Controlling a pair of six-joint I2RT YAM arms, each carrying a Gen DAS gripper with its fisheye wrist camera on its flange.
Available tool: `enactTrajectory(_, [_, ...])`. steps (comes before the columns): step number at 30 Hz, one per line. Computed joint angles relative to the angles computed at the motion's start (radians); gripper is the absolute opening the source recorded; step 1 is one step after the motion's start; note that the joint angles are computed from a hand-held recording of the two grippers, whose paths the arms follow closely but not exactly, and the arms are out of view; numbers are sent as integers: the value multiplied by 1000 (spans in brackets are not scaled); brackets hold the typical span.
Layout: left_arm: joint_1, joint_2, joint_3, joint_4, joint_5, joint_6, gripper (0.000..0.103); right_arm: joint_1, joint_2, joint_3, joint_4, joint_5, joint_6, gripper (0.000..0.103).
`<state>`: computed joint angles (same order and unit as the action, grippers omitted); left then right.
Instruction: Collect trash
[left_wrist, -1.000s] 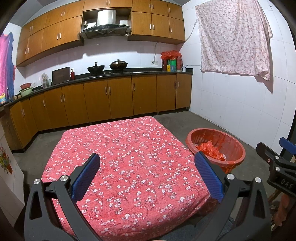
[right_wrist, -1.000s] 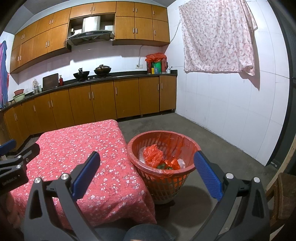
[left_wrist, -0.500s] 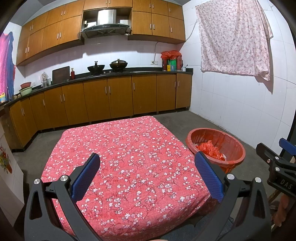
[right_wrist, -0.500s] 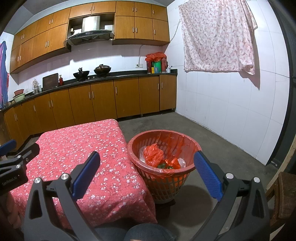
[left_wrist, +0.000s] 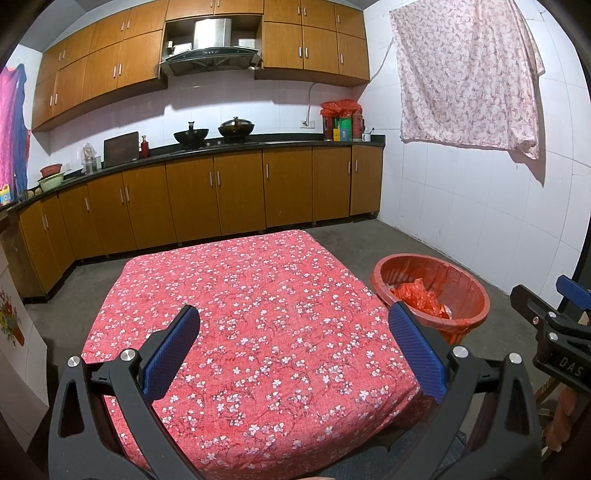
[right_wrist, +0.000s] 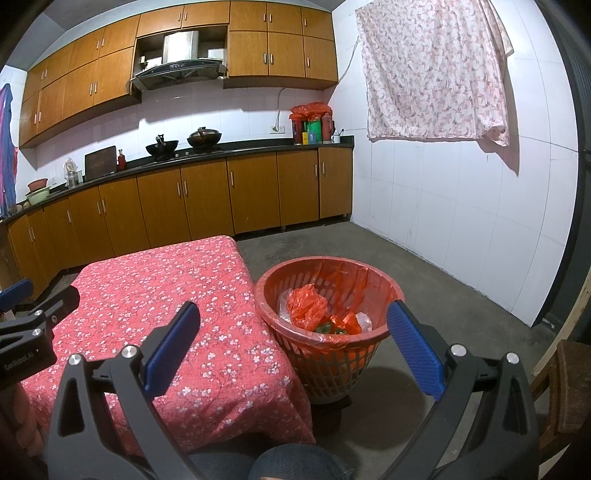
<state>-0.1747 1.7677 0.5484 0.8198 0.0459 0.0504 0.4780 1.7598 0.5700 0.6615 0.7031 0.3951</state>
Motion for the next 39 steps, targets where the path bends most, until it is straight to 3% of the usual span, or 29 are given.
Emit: enactTrajectory(39, [-10, 18, 4, -4, -18, -11, 101, 10, 20, 7, 5, 7, 17, 99])
